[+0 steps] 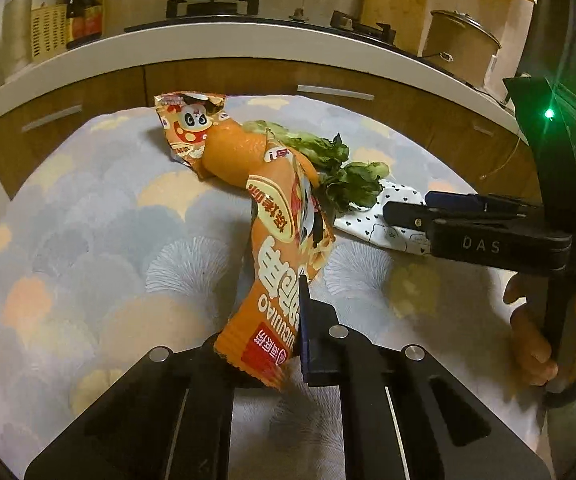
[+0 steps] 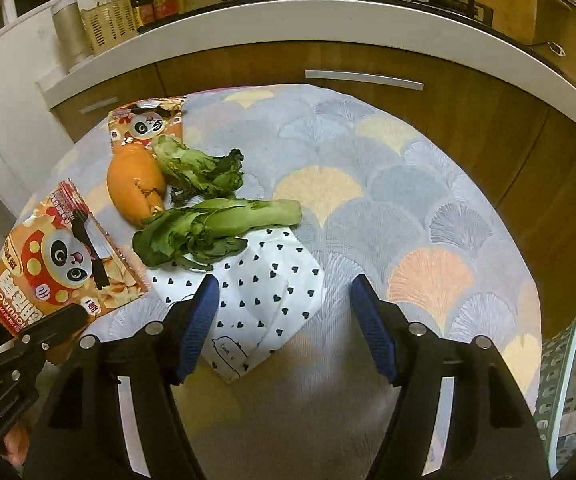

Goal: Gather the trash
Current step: 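Move the left gripper back to the table and grasp the orange snack bag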

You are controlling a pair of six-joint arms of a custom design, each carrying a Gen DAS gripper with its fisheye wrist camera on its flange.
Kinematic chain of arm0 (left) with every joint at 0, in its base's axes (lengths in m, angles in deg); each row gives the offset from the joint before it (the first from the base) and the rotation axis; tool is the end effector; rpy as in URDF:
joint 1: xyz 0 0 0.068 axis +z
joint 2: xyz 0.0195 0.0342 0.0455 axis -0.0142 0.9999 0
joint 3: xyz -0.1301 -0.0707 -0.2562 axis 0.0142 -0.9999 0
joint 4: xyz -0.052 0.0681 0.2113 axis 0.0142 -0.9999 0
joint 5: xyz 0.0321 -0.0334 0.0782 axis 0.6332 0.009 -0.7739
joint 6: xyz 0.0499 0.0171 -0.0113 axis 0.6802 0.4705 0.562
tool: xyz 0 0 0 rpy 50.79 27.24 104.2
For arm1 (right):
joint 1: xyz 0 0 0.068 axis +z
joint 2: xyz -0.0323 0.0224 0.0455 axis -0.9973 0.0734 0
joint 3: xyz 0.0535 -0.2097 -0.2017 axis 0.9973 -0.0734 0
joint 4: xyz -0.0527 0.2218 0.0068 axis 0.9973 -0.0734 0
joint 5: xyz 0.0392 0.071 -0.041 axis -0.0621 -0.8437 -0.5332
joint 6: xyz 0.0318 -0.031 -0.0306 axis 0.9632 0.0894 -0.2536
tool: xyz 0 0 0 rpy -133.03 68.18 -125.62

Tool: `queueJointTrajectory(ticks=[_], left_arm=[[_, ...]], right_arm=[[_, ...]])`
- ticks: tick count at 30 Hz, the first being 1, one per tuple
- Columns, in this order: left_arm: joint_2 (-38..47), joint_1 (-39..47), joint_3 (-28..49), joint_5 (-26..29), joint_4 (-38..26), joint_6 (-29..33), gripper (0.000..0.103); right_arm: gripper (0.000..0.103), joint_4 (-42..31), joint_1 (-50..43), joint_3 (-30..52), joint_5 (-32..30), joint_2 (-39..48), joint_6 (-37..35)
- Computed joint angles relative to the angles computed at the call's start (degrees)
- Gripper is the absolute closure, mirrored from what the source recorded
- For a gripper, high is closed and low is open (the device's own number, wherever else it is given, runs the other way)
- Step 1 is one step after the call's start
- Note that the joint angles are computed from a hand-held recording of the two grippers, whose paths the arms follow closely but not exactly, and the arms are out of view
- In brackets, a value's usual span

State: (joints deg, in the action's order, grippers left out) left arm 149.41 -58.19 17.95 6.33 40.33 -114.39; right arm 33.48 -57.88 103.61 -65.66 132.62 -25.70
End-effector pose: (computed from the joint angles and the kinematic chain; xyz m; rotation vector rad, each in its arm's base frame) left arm 0.1515 -0.2128 0.2148 0.2668 2.4026 -0.3091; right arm 0.2398 0.1222 0.2139 -0.2412 2.4871 0.1594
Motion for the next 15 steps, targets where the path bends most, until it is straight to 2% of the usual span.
queueJointTrajectory(ticks=[1, 3, 4, 6, 9, 15], left_arm=[[-0.2, 0.1, -0.3, 0.2, 0.3, -0.1, 0.095], [-0.4, 0.2, -0.6, 0.3, 0.8, -0.1, 0.095], [-0.9, 0.1, -0.9, 0.1, 1.1, -0.4, 0.095], [-1.3, 0.3, -0.7, 0.0, 0.6, -0.8, 0.096], [-2.8, -0.4, -0.5, -0.7, -0.8, -1.7, 0.096], [-6.0, -3.1, 1.1, -3.1, -3.8, -3.0, 0.096]], right_arm=[[0.047, 0.0, 0.6, 0.1, 0.7, 0.1, -0.2], [0.073, -0.1, 2.3, -0.3, 2.7, -0.6, -0.8], [0.074, -0.1, 2.6, -0.6, 2.6, -0.9, -0.8], [0.088, 0.2, 2.7, -1.9, 2.3, -2.6, -0.5], [0.095, 0.5, 1.6, -4.7, -0.6, -7.5, 0.3], [0.098, -4.4, 2.9, -8.1, 1.3, -18.3, 2.4]])
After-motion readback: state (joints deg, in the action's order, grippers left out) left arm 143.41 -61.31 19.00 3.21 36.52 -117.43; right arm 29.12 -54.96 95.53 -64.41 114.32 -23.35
